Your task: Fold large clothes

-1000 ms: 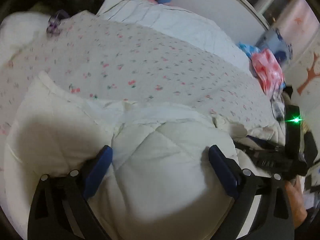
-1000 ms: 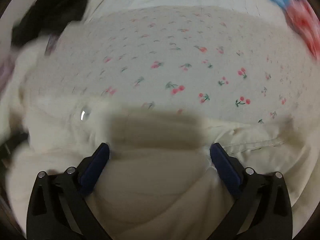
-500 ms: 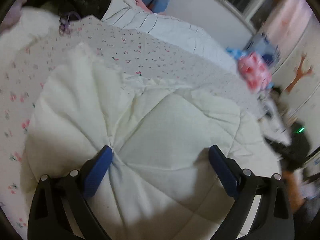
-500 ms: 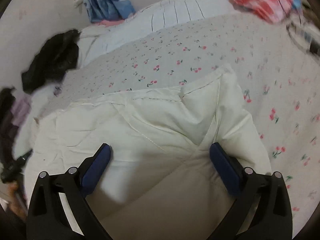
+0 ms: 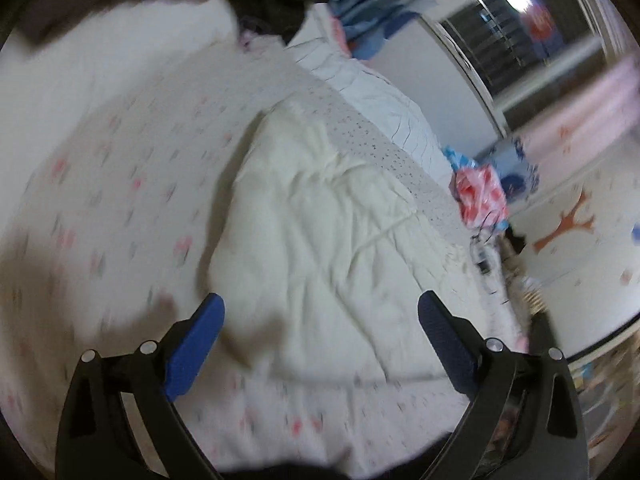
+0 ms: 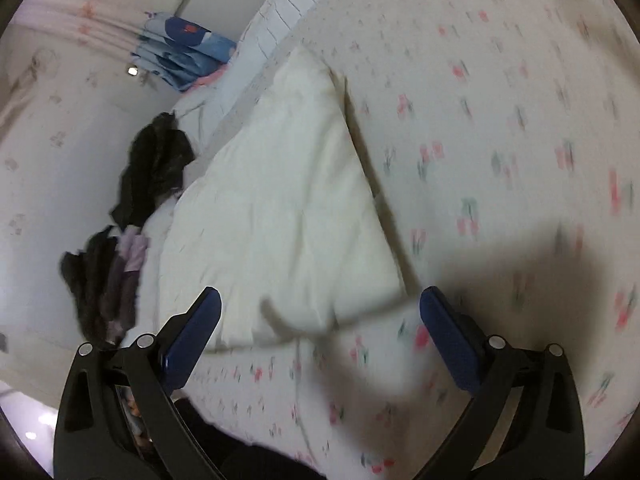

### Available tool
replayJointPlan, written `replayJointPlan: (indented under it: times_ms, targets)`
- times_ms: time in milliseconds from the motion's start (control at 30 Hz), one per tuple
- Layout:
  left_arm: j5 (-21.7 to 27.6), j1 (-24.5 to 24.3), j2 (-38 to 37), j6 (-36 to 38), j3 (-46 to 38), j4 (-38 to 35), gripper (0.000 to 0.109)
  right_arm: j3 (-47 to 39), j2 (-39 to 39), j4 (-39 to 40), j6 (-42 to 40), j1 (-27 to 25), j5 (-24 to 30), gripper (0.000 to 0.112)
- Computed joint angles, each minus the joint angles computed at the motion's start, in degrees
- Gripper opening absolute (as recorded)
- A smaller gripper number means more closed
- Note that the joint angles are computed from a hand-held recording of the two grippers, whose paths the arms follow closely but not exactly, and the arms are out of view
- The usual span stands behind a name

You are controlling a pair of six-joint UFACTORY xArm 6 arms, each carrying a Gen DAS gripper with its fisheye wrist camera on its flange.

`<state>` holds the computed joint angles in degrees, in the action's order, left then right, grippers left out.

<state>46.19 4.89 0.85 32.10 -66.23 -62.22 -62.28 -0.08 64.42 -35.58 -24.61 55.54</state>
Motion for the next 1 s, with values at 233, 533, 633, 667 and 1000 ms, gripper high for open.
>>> replayJointPlan:
  times_ms: [233, 533, 633, 667, 1000]
  targets:
    - [6.9, 0.0, -1.0, -3.5, 5.5, -9.9, 0.096, -5.1, 4.7, 3.1, 2.0, 2.4, 0.1, 0.097]
    - [4.5, -3.4, 3.7, -6.5, 2.8, -14.3, 0.096, -4.0, 4.6, 2.2, 4.9, 7.2, -10.4, 0.097]
    - [0.7, -5.1, 3.8, -2.5, 1.9, -18.0, 0.096, -5.5, 5.0, 7.8, 1.0, 7.5, -10.7, 0.063]
    - [-0.5, -5.7, 3.6, -1.4, 1.4, -17.8, 0.095, -6.0, 4.8, 8.6, -0.1, 7.7, -11.1, 0.041]
    - [1.0, -4.2, 2.4, -4.1, 0.8, -13.6, 0.073, 4.1, -6.5, 18.8, -9.3, 1.2, 1.6, 0.028]
